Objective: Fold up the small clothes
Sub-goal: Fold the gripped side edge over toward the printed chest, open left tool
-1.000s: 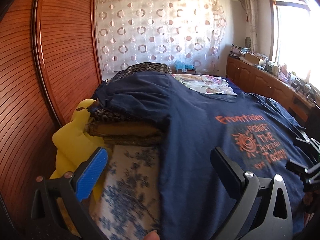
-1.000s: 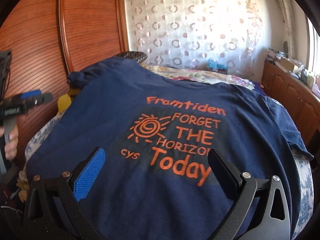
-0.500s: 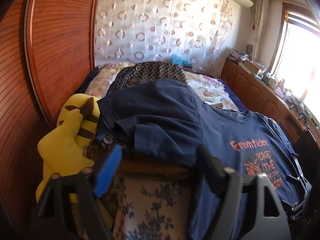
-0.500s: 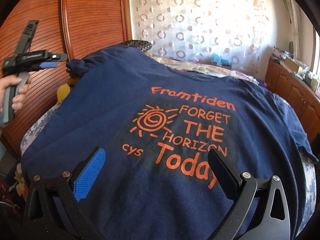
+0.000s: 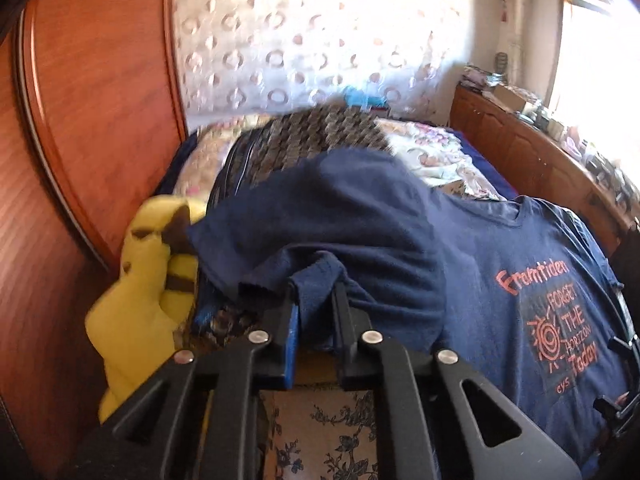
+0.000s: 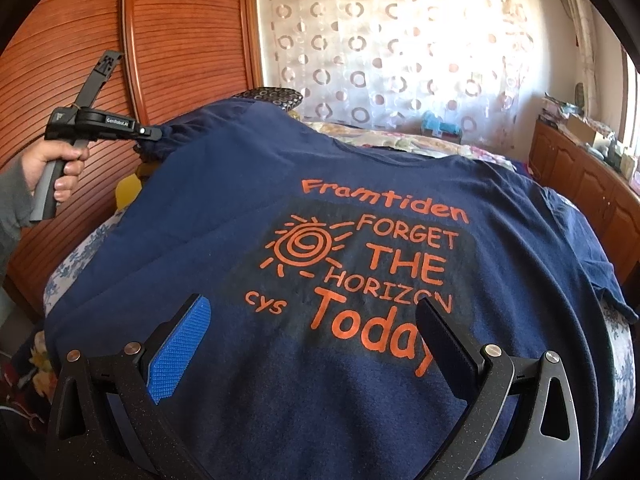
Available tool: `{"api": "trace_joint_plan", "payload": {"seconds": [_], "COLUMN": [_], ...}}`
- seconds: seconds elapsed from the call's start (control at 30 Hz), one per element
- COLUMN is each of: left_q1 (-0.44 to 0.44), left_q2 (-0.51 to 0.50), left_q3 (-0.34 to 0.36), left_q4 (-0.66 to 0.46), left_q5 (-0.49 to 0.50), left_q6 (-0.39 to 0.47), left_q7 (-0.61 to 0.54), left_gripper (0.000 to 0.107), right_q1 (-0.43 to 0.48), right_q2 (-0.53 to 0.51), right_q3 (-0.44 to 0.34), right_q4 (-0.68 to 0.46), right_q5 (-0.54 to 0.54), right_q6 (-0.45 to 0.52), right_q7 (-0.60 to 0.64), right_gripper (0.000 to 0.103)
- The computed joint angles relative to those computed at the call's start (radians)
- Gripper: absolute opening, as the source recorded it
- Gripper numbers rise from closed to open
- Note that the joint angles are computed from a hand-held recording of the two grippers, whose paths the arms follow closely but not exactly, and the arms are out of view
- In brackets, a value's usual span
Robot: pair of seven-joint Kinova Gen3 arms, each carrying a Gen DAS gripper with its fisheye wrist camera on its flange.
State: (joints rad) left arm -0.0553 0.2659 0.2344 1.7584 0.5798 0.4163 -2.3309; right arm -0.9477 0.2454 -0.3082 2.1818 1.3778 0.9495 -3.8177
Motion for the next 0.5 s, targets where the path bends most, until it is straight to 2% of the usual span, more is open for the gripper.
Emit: {"api": "trace_joint_plan", "payload": {"seconds": [0.23,0.37,0.5], "left_q1": [0.061,0.107,0.191], "left_q2": [-0.032,-0.07,-0.111], "left_q3": [0.002,0.029,0.027], "left_q4": [-0.058,-0.061,-0.019], "left_q5": [-0.04,-0.02,-0.034], "left_q6": [0.042,0.075,0.077], "left_q7": [0.014,-0.035,-0.049], "left_gripper": [0.005,0.005,0.016], "right_q1": [-0.007,-0.01,-0.01], "right_q2": [0.002,0.003,0.004], "right_q3": [-0.003,-0.006,-0.007], "right_q4": [0.006,0.01,0.009], "right_q5": [0.01,0.016,0.018], "right_q6": [0.013,0.019,0.021], "right_q7": [-0.019,-0.028,-0.028], "right_gripper": [0.103,0.103,0.103]}}
